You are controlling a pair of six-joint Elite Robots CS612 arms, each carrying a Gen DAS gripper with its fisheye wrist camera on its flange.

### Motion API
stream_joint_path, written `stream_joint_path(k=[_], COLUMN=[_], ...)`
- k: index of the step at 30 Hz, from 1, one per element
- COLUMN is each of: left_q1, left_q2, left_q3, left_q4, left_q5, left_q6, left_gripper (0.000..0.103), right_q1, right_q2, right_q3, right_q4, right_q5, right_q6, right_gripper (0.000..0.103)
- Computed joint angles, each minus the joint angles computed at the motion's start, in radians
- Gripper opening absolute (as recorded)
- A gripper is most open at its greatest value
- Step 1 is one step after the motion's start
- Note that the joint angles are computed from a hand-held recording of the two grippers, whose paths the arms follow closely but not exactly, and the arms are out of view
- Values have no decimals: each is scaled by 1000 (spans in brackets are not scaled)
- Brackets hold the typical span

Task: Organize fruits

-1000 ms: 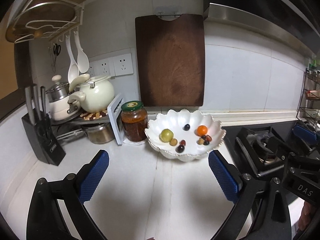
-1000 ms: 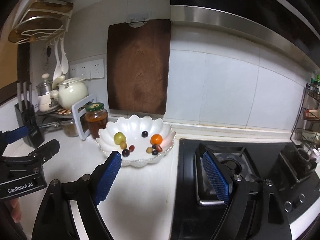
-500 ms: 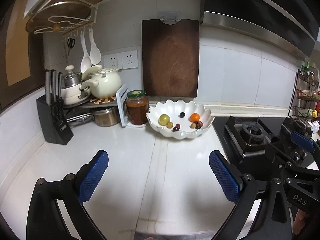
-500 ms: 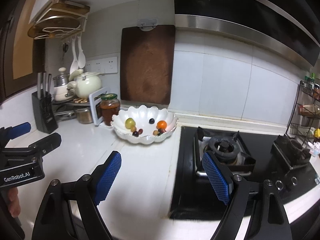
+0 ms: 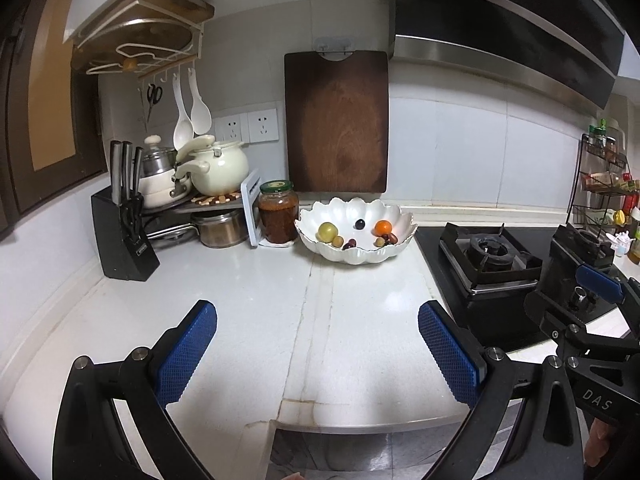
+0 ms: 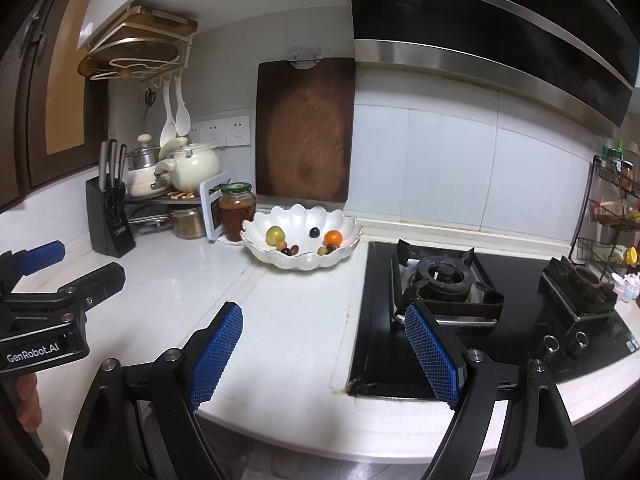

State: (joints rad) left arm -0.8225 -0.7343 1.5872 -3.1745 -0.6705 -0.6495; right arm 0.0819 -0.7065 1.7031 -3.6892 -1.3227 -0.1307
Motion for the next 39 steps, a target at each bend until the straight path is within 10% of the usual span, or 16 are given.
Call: stream_joint_path(k=[39], left_q1=[-46], left_q2=[-15], left_q3=[26], left_q4=[-31], left_q5=[27], left_q6=[9], left_gripper=[103], right_q1=[-36], right_q2=[-29], right_q3=[77], right_q4=[-70], right_q5=[33], right_q6=[6], right_gripper=[84])
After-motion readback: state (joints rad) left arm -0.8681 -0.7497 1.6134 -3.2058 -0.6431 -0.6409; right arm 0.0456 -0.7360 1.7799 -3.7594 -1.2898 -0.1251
